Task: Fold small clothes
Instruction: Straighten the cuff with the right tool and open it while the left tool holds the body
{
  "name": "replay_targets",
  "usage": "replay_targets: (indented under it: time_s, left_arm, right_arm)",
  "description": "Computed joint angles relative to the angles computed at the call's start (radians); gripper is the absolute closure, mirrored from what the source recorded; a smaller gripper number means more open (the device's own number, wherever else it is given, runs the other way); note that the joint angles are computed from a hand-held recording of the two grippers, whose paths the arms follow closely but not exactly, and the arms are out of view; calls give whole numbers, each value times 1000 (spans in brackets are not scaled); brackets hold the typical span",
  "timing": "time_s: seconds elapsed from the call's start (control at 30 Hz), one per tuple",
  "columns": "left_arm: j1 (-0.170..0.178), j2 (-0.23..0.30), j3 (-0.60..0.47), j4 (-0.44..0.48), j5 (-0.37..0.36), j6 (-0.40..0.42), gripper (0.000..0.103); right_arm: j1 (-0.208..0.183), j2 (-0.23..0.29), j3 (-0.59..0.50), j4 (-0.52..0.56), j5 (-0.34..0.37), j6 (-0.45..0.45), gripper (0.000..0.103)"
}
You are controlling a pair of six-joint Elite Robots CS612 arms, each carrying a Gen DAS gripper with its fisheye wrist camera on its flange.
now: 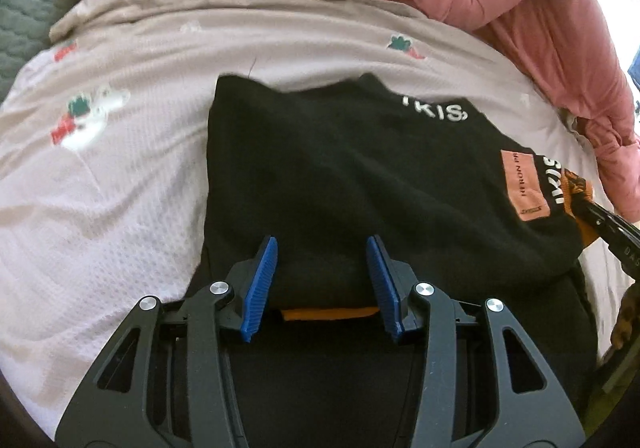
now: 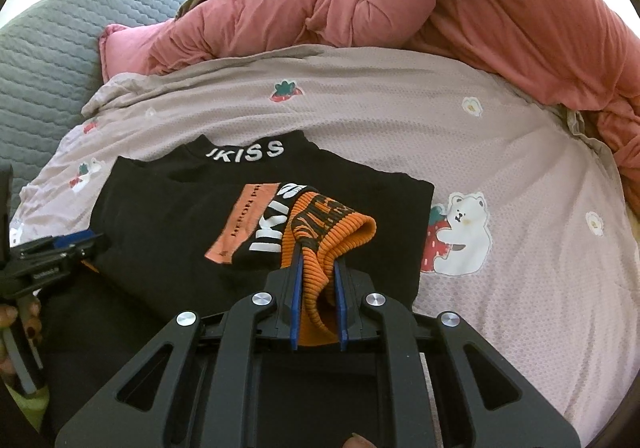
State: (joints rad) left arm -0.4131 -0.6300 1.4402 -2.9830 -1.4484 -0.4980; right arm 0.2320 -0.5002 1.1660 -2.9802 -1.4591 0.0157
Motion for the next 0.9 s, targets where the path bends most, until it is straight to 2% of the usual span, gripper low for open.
replay_targets:
  time_s: [0.1,0.17,0.2,0.23,0.33,0.4,0.47,0.6,0.73,0.9]
  left_arm:
    - [-1,0,3,-8,-1,2,64]
    - [-1,-1,4,-7,-1,5,64]
    - [0,0,4,-8,-2,4,64]
    - [1,0,6,-11,-4,2,64]
    - [1,0,7,-18,-4,3,64]
    - [1,1,6,-21,-4,2,64]
    - [0,1,9,-26,-3,-1,64]
    - [-4,-5,20,-31,12,7,64]
    - [-5,-7,23,-34,13,7,64]
    - [-5,-7,24,-37,13,8,64]
  right_arm:
    - [9,8,-19,63,-70,-5,89]
    - [10,14,-29,102,-95,20,84]
    - [13,16,-30,104,-124,27,78]
    - [16,17,-28,95,-157,33,73]
    - [12,8,-7,62,-144,60,73]
    - [16,0,9,18,-164,57,71]
    - [16,-7,26,-38,-144,53,70]
    - [24,-12,29,-49,-75,-11,70]
    - [37,-2,6,-17,-23,-78,70]
    - [42,13,-26,60,23,-104,67]
